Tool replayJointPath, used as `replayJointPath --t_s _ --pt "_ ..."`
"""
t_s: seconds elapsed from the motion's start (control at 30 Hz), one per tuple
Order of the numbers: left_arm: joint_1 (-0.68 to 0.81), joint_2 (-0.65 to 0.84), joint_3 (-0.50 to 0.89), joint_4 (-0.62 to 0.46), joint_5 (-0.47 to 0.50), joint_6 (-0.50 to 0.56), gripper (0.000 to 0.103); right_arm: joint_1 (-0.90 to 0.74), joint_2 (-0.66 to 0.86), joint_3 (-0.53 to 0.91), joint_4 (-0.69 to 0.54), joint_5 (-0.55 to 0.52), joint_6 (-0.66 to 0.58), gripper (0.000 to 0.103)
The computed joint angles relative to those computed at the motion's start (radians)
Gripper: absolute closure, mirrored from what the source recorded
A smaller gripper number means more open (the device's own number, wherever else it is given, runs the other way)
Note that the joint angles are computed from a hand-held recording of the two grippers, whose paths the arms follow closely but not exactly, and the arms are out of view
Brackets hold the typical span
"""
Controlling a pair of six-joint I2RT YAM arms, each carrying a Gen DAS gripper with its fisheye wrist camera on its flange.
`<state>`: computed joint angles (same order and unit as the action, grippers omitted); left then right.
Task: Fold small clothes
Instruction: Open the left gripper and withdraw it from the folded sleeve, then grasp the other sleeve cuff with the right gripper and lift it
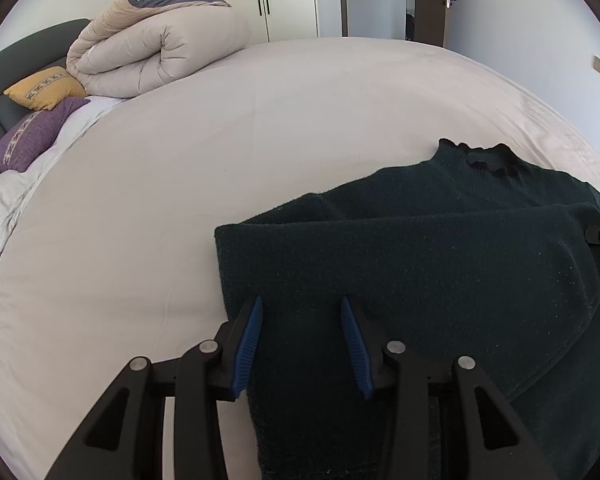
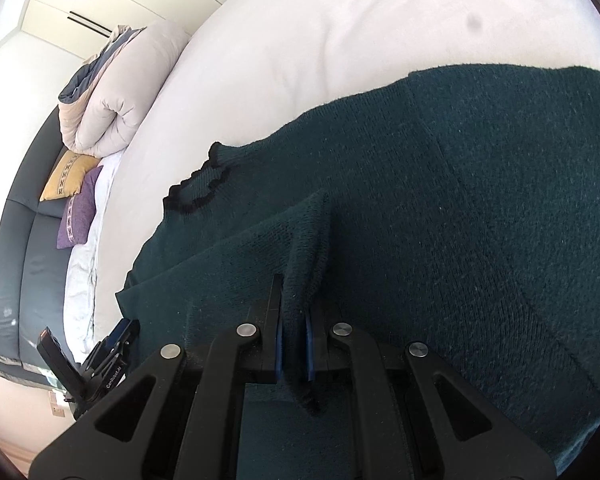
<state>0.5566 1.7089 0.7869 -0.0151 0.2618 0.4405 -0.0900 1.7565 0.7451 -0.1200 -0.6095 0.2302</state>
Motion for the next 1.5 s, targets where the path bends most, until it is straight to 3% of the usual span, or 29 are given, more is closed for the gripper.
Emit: replayJointPath --t_s 0.13,0.23,0.3,0.37,0.43,0.5,0.6,0.67,0.73,0.77,0.87,0.93,1.0,1.07,1.1,1.17,1.27,1.33,1.5 --pt "0.014 0.026 0.012 -0.015 0.036 -0.007 0.057 -0.036 0.032 -0.003 0.034 -0.077 0.024 0.096" --pt "0.049 0.033 0.067 -0.105 0.101 -0.010 0.057 -0.081 0.054 0.004 0.019 -0.152 0.036 0.095" --pt "0.124 0.029 0.127 -0.201 0.214 -0.023 0.057 -0.094 0.008 -0.009 -0.005 -0.119 0.046 0.094" --pt "0.175 0.018 0.149 -0.199 0.238 -0.059 0.057 -0.086 -0.104 -0.058 0.019 -0.027 0.044 0.091" --pt "0.215 0.030 0.189 -0.206 0.248 -0.093 0.057 -0.077 -0.193 -0.095 0.042 -0.014 0.047 0.091" --pt "0.214 0.036 0.206 -0.208 0.228 -0.083 0.057 -0.036 -0.237 -0.104 0.042 -0.071 0.051 0.090" --pt "0.146 0.022 0.152 -0.165 0.149 -0.022 0.057 0.088 -0.250 -0.101 0.053 -0.068 0.034 0.091" --pt "0.083 0.051 0.117 -0.127 0.048 0.012 0.057 0.160 -0.188 -0.084 0.074 -0.072 0.043 0.091" --pt "0.061 0.068 0.051 -0.011 0.007 0.016 0.054 0.182 -0.077 -0.069 0.111 -0.049 0.068 0.091" --pt "0.057 0.058 0.022 0.033 -0.013 0.013 0.050 0.174 -0.039 -0.069 0.121 -0.029 0.077 0.091" --pt "0.045 0.039 0.010 0.040 -0.043 0.031 0.049 0.050 0.016 -0.157 0.284 -0.188 0.133 0.091" --pt "0.059 0.013 -0.005 0.042 -0.033 0.039 0.049 -0.041 -0.082 -0.240 0.304 -0.179 0.122 0.091" --pt "0.080 -0.034 -0.031 0.028 -0.016 0.028 0.049 -0.137 -0.187 -0.307 0.285 -0.193 0.085 0.081" --pt "0.106 -0.104 -0.072 0.017 0.052 0.013 0.045 -0.320 -0.332 -0.368 0.188 -0.265 0.006 0.029" --pt "0.131 -0.166 -0.105 0.001 0.121 0.008 0.040 -0.434 -0.392 -0.390 0.138 -0.316 -0.048 0.023" --pt "0.158 -0.255 -0.148 -0.036 0.196 0.005 0.024 -0.639 -0.420 -0.342 -0.084 -0.398 -0.249 0.023" --pt "0.147 -0.385 -0.191 -0.157 0.266 0.028 0.020 -0.945 -0.311 -0.210 -0.397 -0.420 -0.551 0.023" --pt "0.132 -0.424 -0.193 -0.242 0.295 0.044 0.019 -1.111 -0.172 -0.111 -0.511 -0.432 -0.656 0.023" --pt "0.070 -0.525 -0.237 -0.400 0.344 0.040 0.019 -1.369 0.161 0.151 -0.644 -0.549 -0.650 0.023"
